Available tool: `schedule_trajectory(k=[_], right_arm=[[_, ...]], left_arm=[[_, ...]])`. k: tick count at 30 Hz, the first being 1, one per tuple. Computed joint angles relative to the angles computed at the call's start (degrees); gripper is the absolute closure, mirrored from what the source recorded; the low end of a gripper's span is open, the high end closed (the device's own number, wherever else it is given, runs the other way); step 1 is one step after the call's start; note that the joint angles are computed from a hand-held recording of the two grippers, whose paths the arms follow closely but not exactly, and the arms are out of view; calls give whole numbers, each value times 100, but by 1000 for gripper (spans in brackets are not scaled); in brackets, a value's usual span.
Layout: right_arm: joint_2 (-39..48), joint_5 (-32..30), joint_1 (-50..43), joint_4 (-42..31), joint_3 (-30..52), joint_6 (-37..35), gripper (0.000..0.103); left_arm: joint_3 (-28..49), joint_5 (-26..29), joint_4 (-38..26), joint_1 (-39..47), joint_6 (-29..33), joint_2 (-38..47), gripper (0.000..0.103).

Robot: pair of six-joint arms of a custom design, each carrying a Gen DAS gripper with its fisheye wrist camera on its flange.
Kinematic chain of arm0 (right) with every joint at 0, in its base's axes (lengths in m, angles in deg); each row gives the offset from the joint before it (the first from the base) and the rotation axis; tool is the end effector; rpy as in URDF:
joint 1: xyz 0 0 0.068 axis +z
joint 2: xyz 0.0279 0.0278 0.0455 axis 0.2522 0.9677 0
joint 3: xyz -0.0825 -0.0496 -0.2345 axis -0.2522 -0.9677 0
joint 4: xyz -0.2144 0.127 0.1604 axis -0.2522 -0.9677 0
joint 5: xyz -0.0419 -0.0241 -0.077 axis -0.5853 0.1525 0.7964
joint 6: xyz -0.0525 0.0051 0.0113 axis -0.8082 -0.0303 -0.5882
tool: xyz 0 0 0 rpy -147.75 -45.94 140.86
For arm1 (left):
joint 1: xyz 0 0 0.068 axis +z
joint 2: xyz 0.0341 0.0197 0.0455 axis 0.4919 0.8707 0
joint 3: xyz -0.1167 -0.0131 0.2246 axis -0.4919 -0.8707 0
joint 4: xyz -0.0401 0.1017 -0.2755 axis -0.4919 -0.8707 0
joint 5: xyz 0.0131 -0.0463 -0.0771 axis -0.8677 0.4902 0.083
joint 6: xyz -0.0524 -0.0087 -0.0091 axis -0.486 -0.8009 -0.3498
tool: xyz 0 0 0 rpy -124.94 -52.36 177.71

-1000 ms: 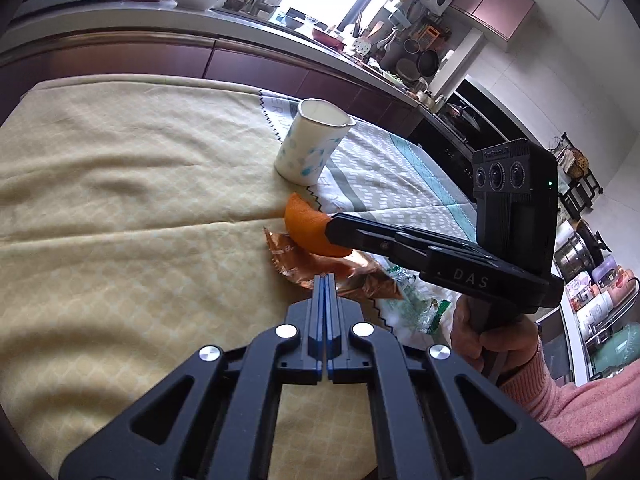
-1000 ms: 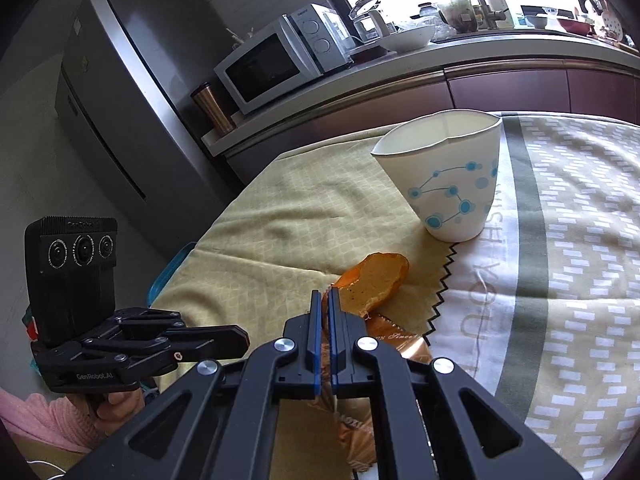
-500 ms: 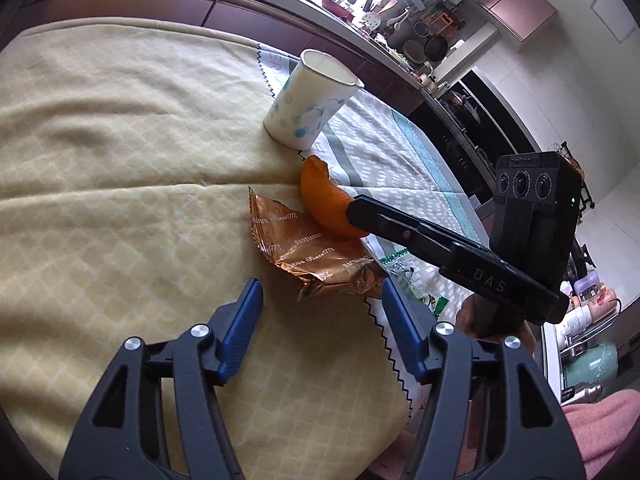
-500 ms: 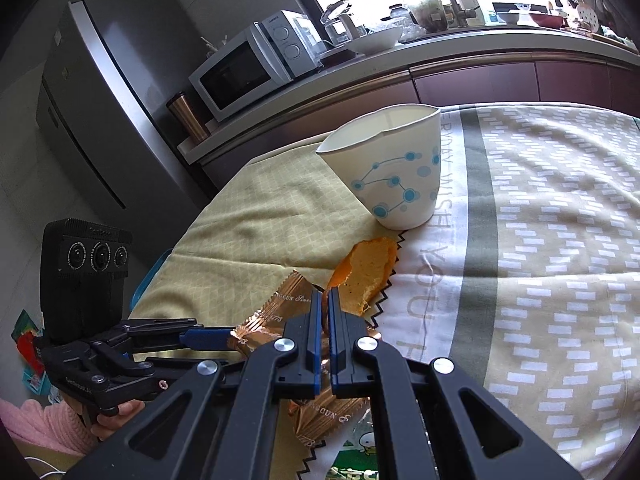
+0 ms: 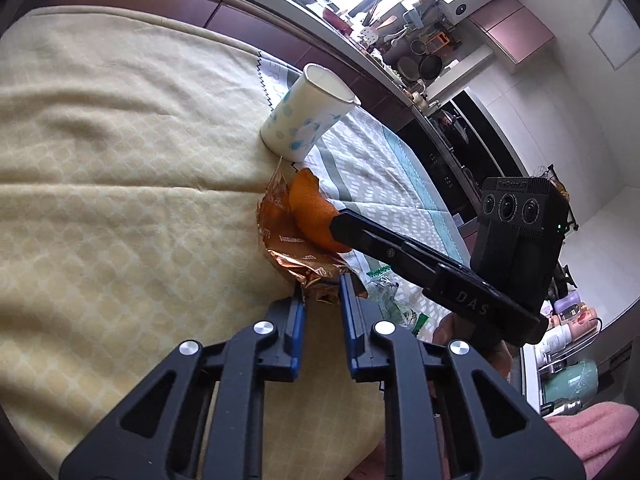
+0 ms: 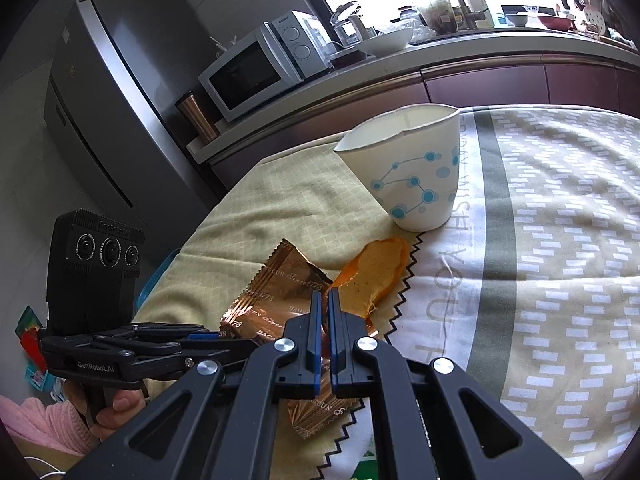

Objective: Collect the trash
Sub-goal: 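Carry the copper wrapper and orange peel over the teal bin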

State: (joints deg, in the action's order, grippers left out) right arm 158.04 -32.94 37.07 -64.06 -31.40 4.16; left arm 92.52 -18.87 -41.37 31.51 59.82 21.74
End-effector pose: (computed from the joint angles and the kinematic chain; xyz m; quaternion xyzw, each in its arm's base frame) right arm 0.2647 0.1224 0.0949 -0.0843 0.8786 0.3063 0.3566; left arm 0.2881 -0.0172 0.0987 0.1309 0.8783 -0.4005 0.2260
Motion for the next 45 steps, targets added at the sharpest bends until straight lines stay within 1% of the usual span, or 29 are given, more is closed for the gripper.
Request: schedule_trajectory(k=[3,10,12,19,24,30,34,41,45], right_arm=[[-61,18,89,17,34,38,101],[48,22,414,47,318,105,101],[117,15,522,49,439,124,101],[401,19,964,-71,1018,66,101],[750,-12,1299,-177,1562,-46,101],[1279,-18,1725,-350,2275,-148,101],[1718,-54,1997,-603,2912,-284,101],[2477,-142,2411,-1023,4032,-474,101],[2857,-185,2611,-1263,4610,-597,101]], left_arm=[[-157,-14,-89,188,173,-346,87],[-289,-30,-571,934,730,-940,88],[-281,-6,-774,1214,998,-1048,88],[-293,26,-1283,2093,1643,-1430,88],[-107,112,-1689,2839,2127,-1373,88],[122,127,-1972,3589,2431,-1255,88],[254,166,-2028,4044,2529,-1181,88],[655,239,-2232,4907,2859,-817,88],[835,212,-2160,5219,2833,-632,88]])
